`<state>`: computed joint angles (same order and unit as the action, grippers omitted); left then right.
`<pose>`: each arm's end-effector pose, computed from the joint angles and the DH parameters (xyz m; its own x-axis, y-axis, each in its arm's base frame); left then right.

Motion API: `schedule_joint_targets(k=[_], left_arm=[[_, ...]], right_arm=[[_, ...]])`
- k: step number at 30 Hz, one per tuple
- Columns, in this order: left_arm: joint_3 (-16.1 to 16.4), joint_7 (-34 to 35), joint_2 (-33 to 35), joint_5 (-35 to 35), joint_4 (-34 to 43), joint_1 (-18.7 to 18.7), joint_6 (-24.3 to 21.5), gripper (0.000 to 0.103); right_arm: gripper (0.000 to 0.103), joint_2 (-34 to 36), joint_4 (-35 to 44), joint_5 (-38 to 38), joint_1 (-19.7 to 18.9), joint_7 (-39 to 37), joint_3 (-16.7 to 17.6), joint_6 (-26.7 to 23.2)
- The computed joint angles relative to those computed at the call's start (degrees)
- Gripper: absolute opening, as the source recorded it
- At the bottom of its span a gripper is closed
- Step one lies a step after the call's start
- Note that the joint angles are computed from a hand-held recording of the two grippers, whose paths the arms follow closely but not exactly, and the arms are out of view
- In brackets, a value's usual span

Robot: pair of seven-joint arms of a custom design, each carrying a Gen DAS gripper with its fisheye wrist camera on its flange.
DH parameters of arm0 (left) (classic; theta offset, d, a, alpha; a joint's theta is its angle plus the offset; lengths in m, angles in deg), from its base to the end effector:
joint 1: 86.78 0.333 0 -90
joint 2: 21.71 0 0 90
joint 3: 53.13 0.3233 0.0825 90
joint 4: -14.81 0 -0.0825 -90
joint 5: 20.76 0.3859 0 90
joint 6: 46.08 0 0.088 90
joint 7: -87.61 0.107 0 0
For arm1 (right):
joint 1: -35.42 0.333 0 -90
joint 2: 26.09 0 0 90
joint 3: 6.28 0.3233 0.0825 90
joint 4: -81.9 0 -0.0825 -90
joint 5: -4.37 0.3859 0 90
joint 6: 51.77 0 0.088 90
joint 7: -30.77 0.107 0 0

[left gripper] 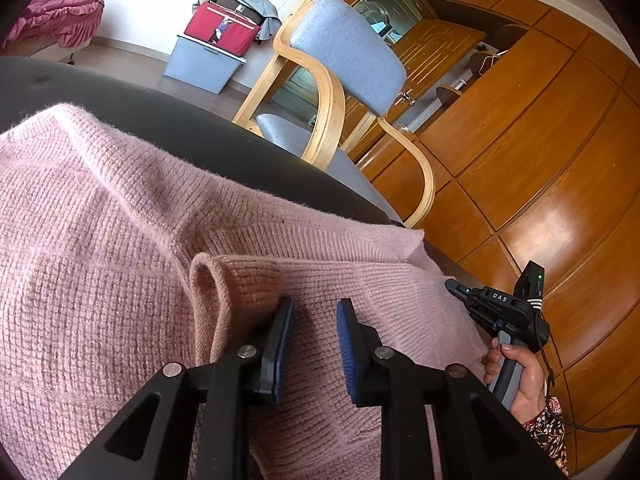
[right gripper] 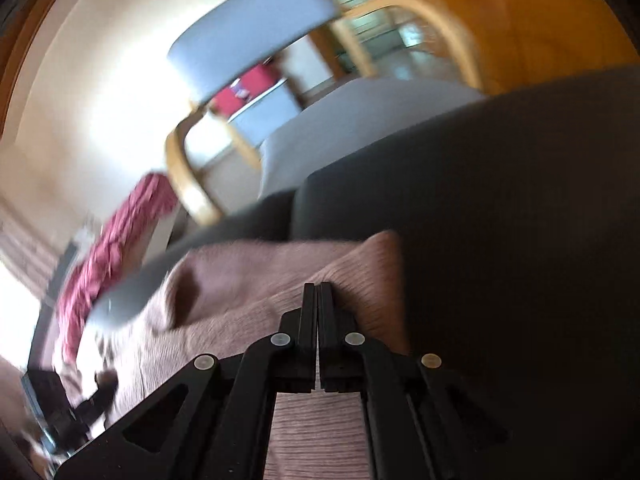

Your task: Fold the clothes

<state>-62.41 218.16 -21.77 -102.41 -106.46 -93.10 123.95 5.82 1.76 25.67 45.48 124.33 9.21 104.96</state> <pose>0.5606 -0.0866 0.4729 0.0360 -0.7825 0.6216 -0.6573 -0.4871 -0.5750 0.7159 0.2689 0.4878 0.1763 -0.8458 -0.5035 -0.8014 0.1737 -0.5724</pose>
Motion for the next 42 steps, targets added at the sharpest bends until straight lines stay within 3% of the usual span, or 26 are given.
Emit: schedule_joint_targets(k=[2,6,9,11,13,17,19,22,24,27,32,36,42], left_arm=[[0.0,-0.1,0.1,0.1,0.1,0.0,0.0,0.021],[0.0,-0.5,0.1,0.8,0.0,0.0,0.4,0.021],[-0.2,-1.6,0.3,2.1,0.1,-0.1,1.0,0.021],[-0.3,-1.8,0.3,2.2,0.2,-0.2,1.2,0.021],[-0.3,-1.7,0.4,2.1,0.3,-0.2,1.2,0.021],[-0.2,-2.4,0.6,3.2,0.4,0.0,1.2,0.021],[-0.3,-2.4,0.6,3.2,0.4,0.0,1.3,0.021],[-0.3,-1.8,0.5,2.7,0.3,0.0,2.0,0.021],[-0.7,-2.5,0.2,3.5,-0.1,-0.5,4.0,0.021],[-0.7,-3.1,0.0,3.7,-0.4,-0.8,5.6,0.022],[-0.3,-2.0,0.0,1.7,-0.3,-0.7,4.8,0.022],[-0.4,-5.1,0.0,5.5,-1.0,-0.7,5.5,0.022],[-0.2,-13.7,-0.8,14.6,-2.6,-0.7,6.7,0.022]], right_arm=[[0.002,-1.2,-0.6,-3.0,1.5,1.7,-1.9,-1.0],[0.004,-5.2,-4.8,5.0,-3.3,-11.7,5.8,-1.9],[0.004,-8.3,-7.8,7.4,-3.4,-18.1,6.1,-6.9],[0.004,-10.2,-10.4,5.1,-1.4,-17.5,3.2,-7.7],[0.0,-12.0,-13.6,3.9,0.3,-16.5,0.2,-5.6],[0.002,-14.5,-17.1,0.1,3.5,-8.9,-4.5,-1.4],[0.008,-15.1,-16.6,-2.2,4.6,-6.4,-4.8,-1.2],[0.008,-14.4,-13.8,8.5,2.3,-17.3,2.1,-1.2],[0.009,-11.4,-9.1,11.7,3.5,-21.8,4.1,-2.8],[0.01,-6.0,-1.5,6.7,9.1,-20.7,2.6,-5.8],[0.01,2.4,7.5,-1.2,14.3,-16.7,0.1,-10.8],[0.01,2.5,4.4,0.8,11.7,-18.6,3.0,-7.3],[0.01,2.0,3.3,-0.1,11.7,-18.4,3.2,-6.1]])
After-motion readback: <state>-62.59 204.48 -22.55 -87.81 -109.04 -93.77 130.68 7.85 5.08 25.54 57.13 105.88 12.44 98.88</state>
